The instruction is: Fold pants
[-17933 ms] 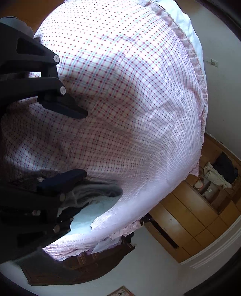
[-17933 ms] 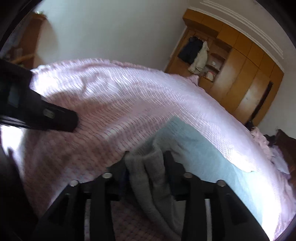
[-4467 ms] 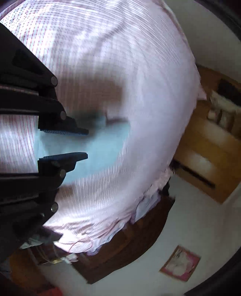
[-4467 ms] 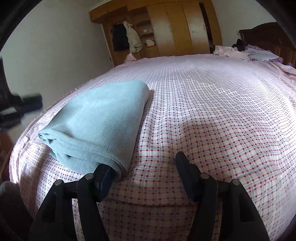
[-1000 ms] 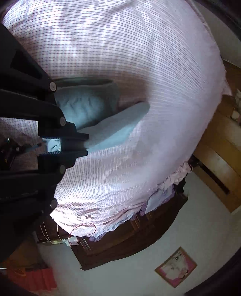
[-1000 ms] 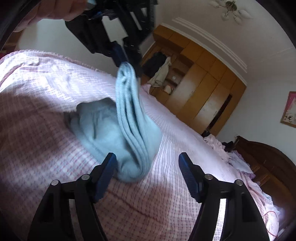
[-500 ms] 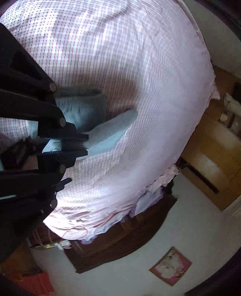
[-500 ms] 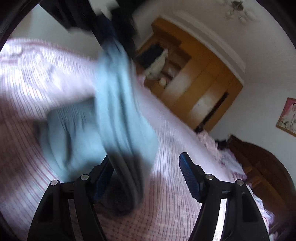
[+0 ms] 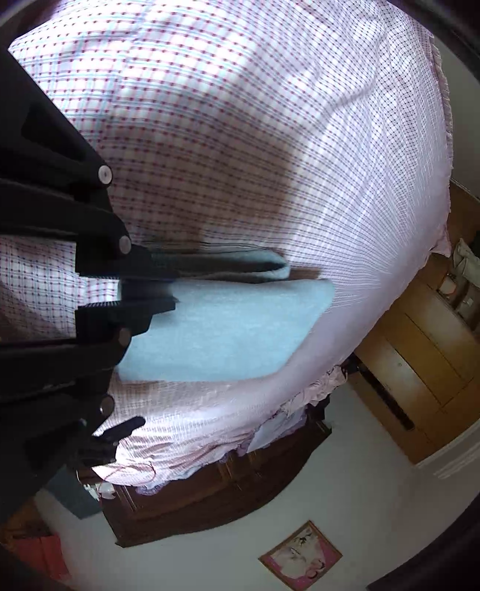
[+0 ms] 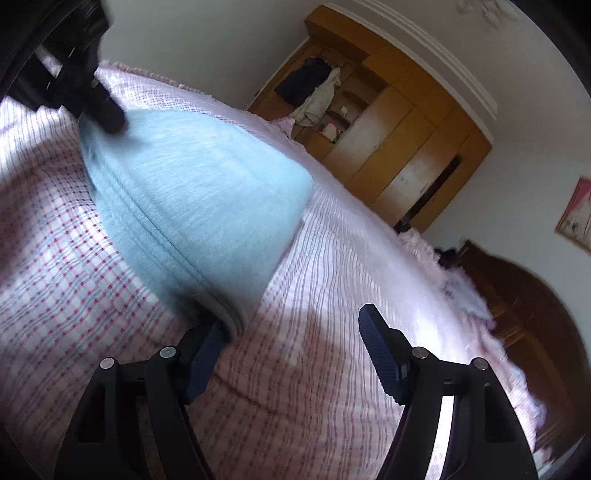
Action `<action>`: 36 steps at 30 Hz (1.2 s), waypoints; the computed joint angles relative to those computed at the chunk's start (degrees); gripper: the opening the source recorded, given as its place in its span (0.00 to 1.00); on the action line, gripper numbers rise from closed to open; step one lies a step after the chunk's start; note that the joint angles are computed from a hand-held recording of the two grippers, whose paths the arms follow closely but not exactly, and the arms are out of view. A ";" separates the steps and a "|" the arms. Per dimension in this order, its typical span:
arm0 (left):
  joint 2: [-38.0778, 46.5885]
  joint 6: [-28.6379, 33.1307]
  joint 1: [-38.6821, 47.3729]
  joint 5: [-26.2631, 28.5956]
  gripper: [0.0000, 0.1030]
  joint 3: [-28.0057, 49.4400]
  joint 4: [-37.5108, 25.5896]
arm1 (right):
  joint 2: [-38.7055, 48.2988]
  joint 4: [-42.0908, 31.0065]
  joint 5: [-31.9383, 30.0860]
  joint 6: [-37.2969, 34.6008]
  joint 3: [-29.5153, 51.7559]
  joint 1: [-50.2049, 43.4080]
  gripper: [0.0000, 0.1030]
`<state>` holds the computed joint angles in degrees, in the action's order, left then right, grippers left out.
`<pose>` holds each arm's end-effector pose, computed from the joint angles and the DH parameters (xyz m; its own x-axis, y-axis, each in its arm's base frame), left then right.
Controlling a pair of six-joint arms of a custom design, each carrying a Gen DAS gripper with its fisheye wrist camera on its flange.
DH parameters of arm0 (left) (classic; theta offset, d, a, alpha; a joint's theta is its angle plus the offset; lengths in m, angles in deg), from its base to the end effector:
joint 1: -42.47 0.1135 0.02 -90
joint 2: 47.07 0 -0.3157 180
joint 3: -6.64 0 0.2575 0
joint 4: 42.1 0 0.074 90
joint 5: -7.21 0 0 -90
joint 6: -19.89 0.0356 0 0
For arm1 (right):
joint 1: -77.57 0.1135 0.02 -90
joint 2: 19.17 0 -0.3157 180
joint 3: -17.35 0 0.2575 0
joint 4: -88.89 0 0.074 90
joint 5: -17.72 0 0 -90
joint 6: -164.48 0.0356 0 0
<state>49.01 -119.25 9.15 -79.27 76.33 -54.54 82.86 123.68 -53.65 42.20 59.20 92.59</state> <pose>0.3075 -0.2048 0.2443 -0.7877 -0.3856 -0.4805 -0.0114 0.7889 -0.6144 0.3035 0.0697 0.1527 -0.3678 -0.6227 -0.6906 -0.1931 0.7777 -0.5983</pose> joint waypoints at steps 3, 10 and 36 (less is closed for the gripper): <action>0.66 1.56 -1.17 -1.86 0.10 1.86 -2.35 | -2.28 -1.75 -0.26 -0.10 -1.60 -2.19 0.66; -4.56 3.87 -1.45 -8.02 0.27 6.05 -10.82 | -13.12 -23.15 -25.64 4.40 4.11 -15.63 0.52; 12.64 10.36 -8.92 -14.37 0.02 20.16 -20.51 | 15.90 -64.93 -75.82 16.75 36.73 -26.63 0.00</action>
<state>61.65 -108.89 0.24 -93.65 96.48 -75.05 98.76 58.75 -129.47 58.94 95.93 65.96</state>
